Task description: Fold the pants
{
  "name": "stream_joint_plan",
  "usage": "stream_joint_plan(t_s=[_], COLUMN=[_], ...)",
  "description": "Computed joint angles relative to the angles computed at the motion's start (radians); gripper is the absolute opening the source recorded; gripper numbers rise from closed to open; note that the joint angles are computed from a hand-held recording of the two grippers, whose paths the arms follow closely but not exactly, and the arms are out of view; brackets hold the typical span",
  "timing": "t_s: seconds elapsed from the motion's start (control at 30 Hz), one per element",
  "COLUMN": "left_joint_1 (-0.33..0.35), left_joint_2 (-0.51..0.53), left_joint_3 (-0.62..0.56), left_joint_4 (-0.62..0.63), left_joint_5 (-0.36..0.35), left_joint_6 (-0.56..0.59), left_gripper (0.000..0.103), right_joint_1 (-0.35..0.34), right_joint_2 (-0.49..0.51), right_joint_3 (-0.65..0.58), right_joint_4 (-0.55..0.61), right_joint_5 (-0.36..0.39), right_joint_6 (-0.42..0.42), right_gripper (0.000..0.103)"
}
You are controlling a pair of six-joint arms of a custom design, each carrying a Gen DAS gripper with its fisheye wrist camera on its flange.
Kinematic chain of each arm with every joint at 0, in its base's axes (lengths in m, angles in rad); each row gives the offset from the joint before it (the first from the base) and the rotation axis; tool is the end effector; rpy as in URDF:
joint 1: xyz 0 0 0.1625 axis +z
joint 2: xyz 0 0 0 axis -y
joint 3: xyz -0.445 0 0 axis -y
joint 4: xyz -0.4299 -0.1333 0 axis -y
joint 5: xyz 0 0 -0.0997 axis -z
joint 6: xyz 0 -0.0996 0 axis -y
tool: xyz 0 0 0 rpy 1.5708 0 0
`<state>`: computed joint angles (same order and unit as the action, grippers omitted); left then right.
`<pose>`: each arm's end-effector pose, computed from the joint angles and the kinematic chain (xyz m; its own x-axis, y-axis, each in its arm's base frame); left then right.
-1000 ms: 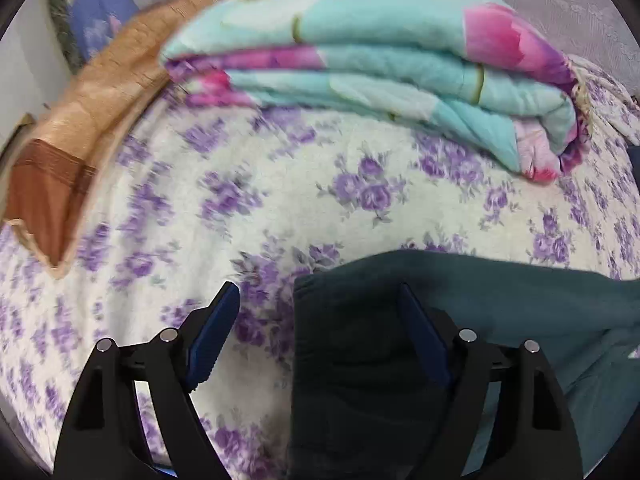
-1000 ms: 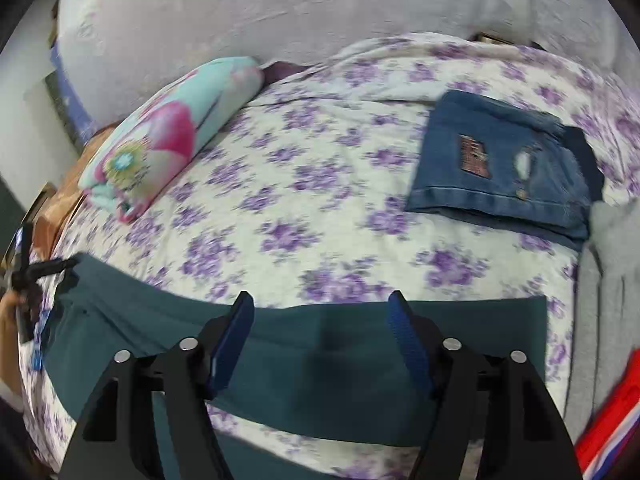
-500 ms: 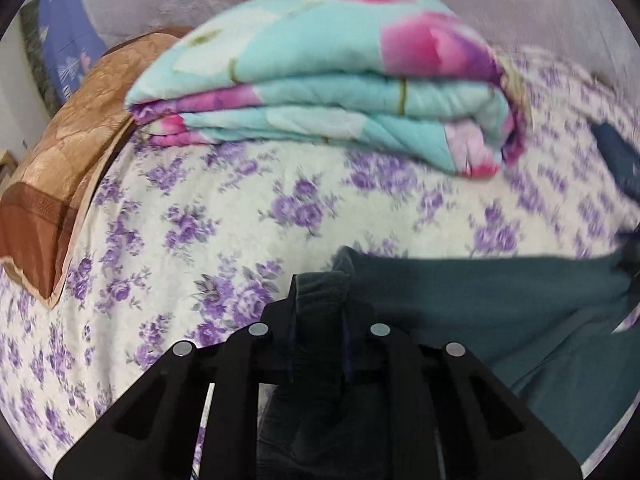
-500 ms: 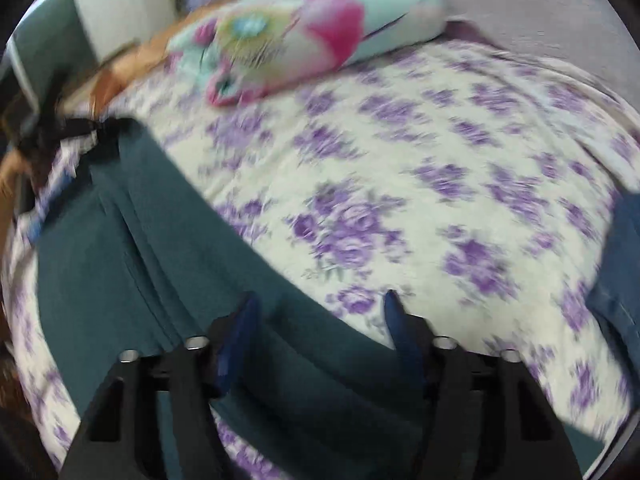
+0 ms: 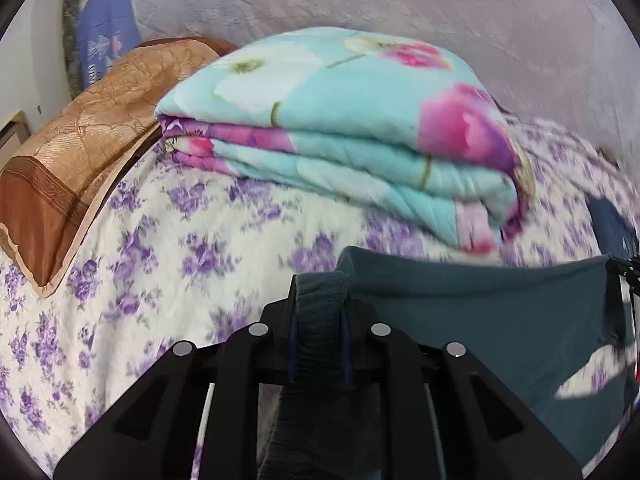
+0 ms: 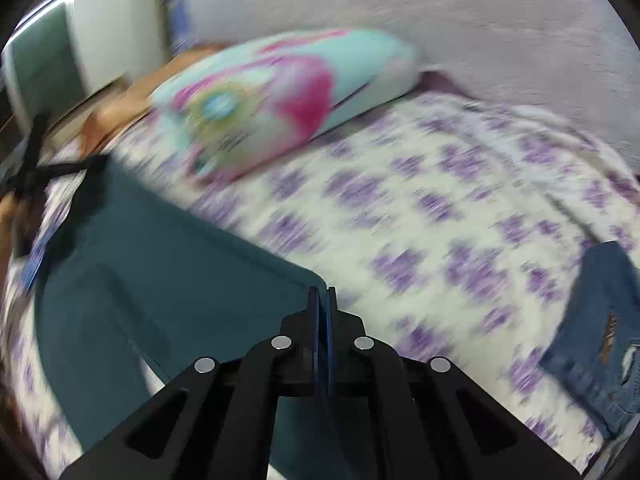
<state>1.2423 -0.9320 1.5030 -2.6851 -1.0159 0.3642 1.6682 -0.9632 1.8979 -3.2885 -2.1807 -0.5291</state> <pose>-0.0681 -0.7756 0.2665 -0.7355 0.3039 -0.6056 0.5759 0.7512 -0.3224 0.1379 -0.6273 0.1945 -0.7034 -0.0777 0.7065 -0.4911 0.7717 -0.4040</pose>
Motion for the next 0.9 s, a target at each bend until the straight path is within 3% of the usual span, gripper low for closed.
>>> stream_joint_plan(t_s=[0.03, 0.07, 0.1, 0.17, 0.27, 0.33, 0.43, 0.57, 0.67, 0.73, 0.77, 0.83, 0.87, 0.9], left_joint_1=[0.000, 0.000, 0.001, 0.007, 0.028, 0.029, 0.027, 0.032, 0.028, 0.023, 0.021, 0.014, 0.013, 0.011], left_joint_2=[0.018, 0.031, 0.053, 0.068, 0.042, 0.024, 0.021, 0.065, 0.114, 0.141, 0.146, 0.145, 0.144, 0.142], left_joint_3=[-0.016, -0.029, -0.051, -0.075, -0.083, -0.080, -0.089, -0.157, -0.194, -0.215, -0.216, -0.188, -0.184, -0.178], left_joint_4=[0.006, 0.020, 0.056, 0.112, 0.165, 0.161, 0.136, 0.226, 0.243, 0.288, 0.297, 0.262, 0.263, 0.263], left_joint_5=[0.020, 0.040, 0.078, 0.109, 0.043, 0.045, 0.051, 0.036, 0.059, 0.070, 0.072, 0.073, 0.067, 0.064], left_joint_6=[-0.028, -0.045, -0.072, -0.125, -0.182, -0.154, -0.080, -0.088, -0.026, 0.017, 0.031, 0.108, 0.119, 0.124], left_gripper=[0.016, 0.017, 0.020, 0.023, 0.034, 0.068, 0.074, 0.074, 0.069, 0.041, 0.035, 0.008, 0.003, 0.003], right_joint_1=[0.000, 0.002, 0.009, 0.010, -0.003, -0.002, -0.001, -0.022, -0.022, -0.019, -0.019, -0.017, -0.018, -0.025], right_joint_2=[0.042, 0.079, 0.116, 0.145, 0.043, 0.010, 0.007, 0.013, 0.051, 0.079, 0.092, 0.125, 0.136, 0.137], right_joint_3=[-0.033, -0.068, -0.098, -0.108, -0.010, 0.027, 0.023, -0.012, -0.062, -0.095, -0.110, -0.146, -0.160, -0.170], right_joint_4=[-0.028, -0.015, -0.010, -0.085, -0.093, -0.108, -0.076, 0.034, 0.101, 0.146, 0.162, 0.199, 0.228, 0.278], right_joint_5=[-0.065, -0.143, -0.242, -0.315, -0.195, -0.170, -0.162, -0.075, -0.062, -0.054, -0.054, -0.074, -0.077, -0.053], right_joint_6=[0.008, 0.023, 0.021, -0.025, 0.066, 0.025, -0.010, 0.065, 0.069, 0.054, 0.047, 0.043, 0.053, 0.078], right_gripper=[0.022, 0.052, 0.062, 0.063, 0.064, 0.070, 0.072, 0.072, 0.072, 0.072, 0.072, 0.072, 0.059, 0.026])
